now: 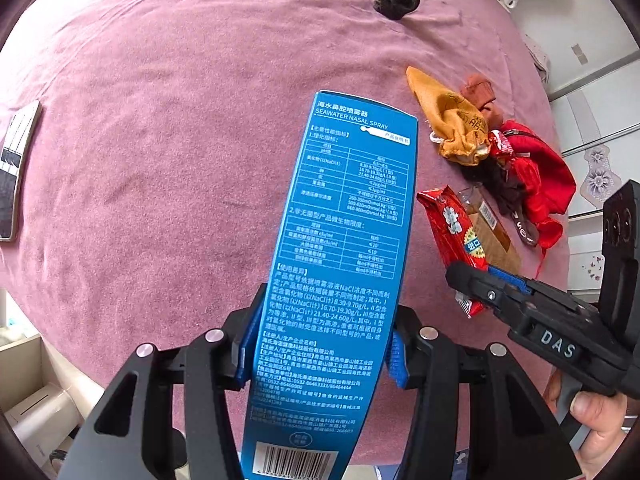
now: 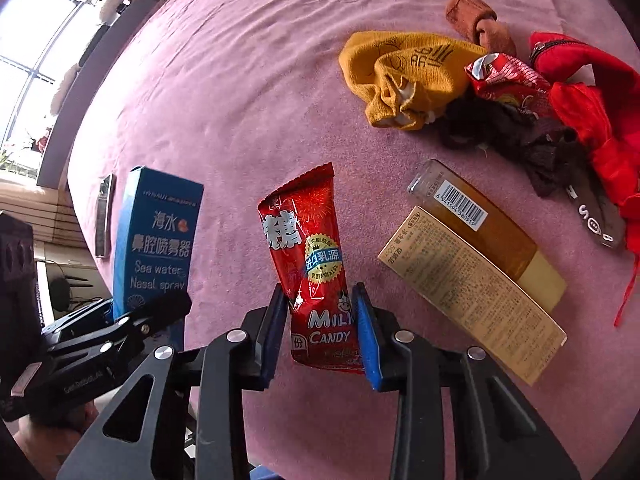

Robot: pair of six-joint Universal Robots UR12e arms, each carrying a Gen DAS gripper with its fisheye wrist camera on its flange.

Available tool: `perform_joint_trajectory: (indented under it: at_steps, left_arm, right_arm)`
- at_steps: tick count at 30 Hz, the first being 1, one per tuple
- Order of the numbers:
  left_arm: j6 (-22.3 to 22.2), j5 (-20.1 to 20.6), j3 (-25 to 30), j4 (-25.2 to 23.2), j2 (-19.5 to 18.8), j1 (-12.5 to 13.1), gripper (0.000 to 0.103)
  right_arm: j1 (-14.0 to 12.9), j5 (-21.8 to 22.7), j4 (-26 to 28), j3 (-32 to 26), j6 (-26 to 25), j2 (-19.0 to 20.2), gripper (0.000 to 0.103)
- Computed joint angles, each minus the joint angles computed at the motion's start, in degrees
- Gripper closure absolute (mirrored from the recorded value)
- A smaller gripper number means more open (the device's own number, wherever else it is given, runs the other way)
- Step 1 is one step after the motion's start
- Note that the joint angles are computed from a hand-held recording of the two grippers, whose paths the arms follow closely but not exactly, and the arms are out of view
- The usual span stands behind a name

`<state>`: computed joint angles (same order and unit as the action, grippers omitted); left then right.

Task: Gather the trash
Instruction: 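Carry the blue box and candy wrapper over the yellow bin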

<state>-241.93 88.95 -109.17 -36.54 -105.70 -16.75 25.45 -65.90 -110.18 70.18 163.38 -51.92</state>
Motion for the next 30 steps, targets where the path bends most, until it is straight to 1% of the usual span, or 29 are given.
perform_joint_trajectory:
  at_steps: [3,5,7,9,14,15,18,21,24,27,30]
  left_arm:
    - [1.06,-0.52,1.59,-2.30,0.08,-0.02,0.053]
    - [2.36,-0.13,3.20,-4.07,-0.07,-0.32,0.053]
    - [4.34,0.59,5.16,-5.93,-0.41,-0.79,0.053]
    - [6.10,0.96,6.98,-7.32,-0.84,-1.19,0.053]
    - [11.04,0.66,10.83,-7.39,-2.32,-1.97,0.053]
    - [12.29,0.61,11.57,-7.00,-2.61,-2.16,0.053]
    - [16.56,0.04,14.42,-7.63,-3.87,-2.62,0.053]
    - [19.73,-0.30,17.50,-9.26,-5.45,-3.09,0.053]
    - [21.42,-0.56,20.78,-11.01,-7.28,-3.61,0.053]
    - [22.69,-0.16,24.63,-12.94,-9.46,-4.57,0.053]
    - [23.23,0.53,28.98,-15.12,-11.98,-5.82,0.053]
  right_arm:
    - [-0.54,-0.64,-0.88,1.36,-0.56,-2.00,0.070]
    - [-0.76,-1.51,-2.50,2.52,-0.53,-3.47,0.070]
    - [-0.94,-3.00,-4.89,3.75,0.37,-4.76,0.070]
    - [-1.63,-3.66,-6.13,4.45,1.64,-5.91,0.070]
    - [-2.93,-5.89,-10.15,6.42,5.84,-8.19,0.070]
    - [-3.04,-6.47,-11.32,7.43,6.79,-8.87,0.070]
    - [-4.21,-7.15,-13.04,7.97,9.09,-9.65,0.070]
    - [-5.60,-6.98,-14.49,8.71,11.09,-10.37,0.070]
    - [-7.07,-6.43,-15.96,9.56,12.21,-11.13,0.070]
    - [-8.74,-5.36,-16.50,9.94,12.02,-11.58,0.070]
    - [-10.43,-4.34,-15.79,9.68,10.83,-11.51,0.070]
